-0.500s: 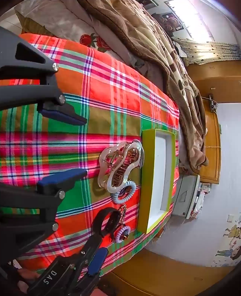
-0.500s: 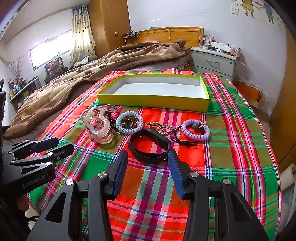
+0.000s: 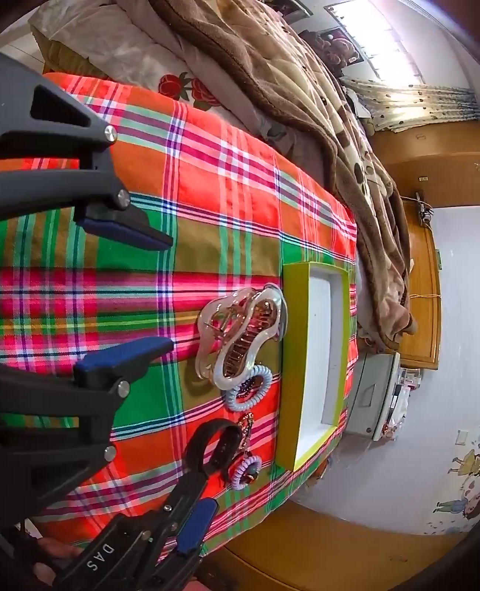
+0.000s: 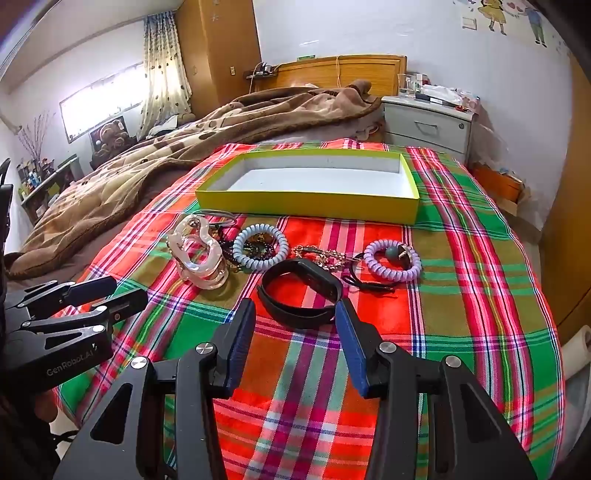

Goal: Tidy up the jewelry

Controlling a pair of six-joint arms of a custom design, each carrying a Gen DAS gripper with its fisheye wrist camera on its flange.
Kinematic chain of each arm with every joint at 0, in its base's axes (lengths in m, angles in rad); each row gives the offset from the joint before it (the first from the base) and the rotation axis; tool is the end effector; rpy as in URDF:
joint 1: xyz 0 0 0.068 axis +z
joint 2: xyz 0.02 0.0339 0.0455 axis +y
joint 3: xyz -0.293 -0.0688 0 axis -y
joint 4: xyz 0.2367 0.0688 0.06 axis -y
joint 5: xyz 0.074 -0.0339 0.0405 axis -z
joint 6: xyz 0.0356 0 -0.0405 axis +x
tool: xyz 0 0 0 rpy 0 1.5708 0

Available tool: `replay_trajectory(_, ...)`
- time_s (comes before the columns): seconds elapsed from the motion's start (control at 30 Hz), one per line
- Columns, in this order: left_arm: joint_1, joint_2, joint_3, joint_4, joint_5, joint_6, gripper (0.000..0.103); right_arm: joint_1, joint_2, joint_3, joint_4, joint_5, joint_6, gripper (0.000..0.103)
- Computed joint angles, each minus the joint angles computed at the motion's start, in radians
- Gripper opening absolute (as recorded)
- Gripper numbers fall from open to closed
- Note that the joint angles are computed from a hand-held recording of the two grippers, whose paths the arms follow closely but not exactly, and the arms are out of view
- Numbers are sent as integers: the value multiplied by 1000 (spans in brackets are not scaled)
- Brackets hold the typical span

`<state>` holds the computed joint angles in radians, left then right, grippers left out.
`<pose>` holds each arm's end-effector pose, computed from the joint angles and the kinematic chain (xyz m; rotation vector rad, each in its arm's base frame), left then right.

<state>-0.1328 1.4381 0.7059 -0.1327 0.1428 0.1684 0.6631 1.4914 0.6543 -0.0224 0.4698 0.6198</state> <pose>0.2652 -0.0405 0.2072 0.4277 2.3921 -0.1578 0.2218 0.1528 0.1899 0.1549 2.3082 0.0703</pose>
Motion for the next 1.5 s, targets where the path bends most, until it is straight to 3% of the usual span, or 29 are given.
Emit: replay_trajectory(1.5, 3, -5, 5, -17, 0, 0, 50, 17, 5, 2, 5, 14, 3, 47)
